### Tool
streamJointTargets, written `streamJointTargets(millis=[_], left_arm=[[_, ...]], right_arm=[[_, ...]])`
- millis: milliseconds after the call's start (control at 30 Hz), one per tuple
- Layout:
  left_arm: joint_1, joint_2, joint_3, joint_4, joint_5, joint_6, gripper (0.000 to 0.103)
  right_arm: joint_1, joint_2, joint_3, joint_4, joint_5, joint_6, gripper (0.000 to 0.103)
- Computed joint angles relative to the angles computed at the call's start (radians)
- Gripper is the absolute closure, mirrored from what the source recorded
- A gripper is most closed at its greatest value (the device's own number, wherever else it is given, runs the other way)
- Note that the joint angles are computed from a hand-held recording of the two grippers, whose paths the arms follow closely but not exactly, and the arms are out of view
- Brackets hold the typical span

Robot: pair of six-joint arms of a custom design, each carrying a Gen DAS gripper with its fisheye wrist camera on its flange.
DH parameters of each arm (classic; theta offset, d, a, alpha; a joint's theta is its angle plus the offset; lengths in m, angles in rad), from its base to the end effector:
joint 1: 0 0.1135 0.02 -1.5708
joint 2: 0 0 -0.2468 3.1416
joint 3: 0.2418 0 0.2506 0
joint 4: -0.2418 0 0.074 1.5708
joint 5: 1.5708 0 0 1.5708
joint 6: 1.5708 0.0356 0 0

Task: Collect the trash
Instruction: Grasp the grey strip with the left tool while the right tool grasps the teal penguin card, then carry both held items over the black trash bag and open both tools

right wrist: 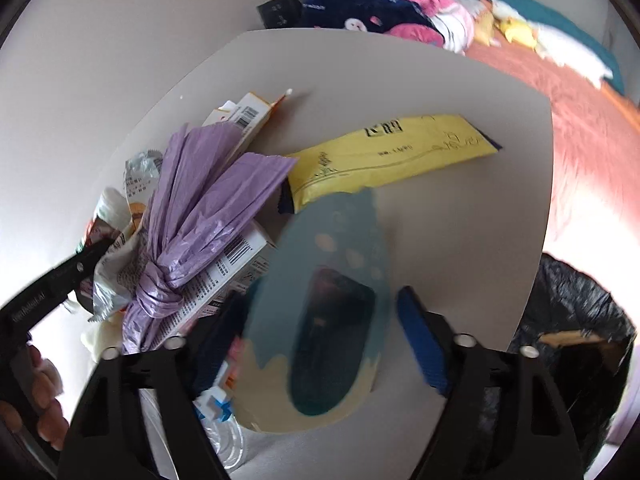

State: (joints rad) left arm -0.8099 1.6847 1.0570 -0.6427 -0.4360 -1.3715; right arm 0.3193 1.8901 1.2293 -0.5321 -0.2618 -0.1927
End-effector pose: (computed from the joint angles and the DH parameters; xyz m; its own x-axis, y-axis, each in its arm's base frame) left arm 0.2258 -0.2153 0.1629 -0.6894 -0.5644 -0.4540 -0.5327 0.8198 -0.2102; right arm 0.3450 0.1238 0.1451 -0.7907 -0.4562 -0.4082 -0.5556 0.8148 0.1654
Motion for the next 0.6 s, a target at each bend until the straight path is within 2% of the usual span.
streamJointTargets(millis=[267,600], left_arm=[[-0.031,-0.060,0.011,-0.062,-0.054,-0.030,0.068],[-0.096,-0.043,0.187,-0.240,-0.154,-0.053,0.068]], right_arm=[[-0.044,-0.096,-0.038,-0.023,-0.072,-0.035,0.035],[-0.153,-0.176,-0.017,-0.076,-0.143,-0.060,0.035]])
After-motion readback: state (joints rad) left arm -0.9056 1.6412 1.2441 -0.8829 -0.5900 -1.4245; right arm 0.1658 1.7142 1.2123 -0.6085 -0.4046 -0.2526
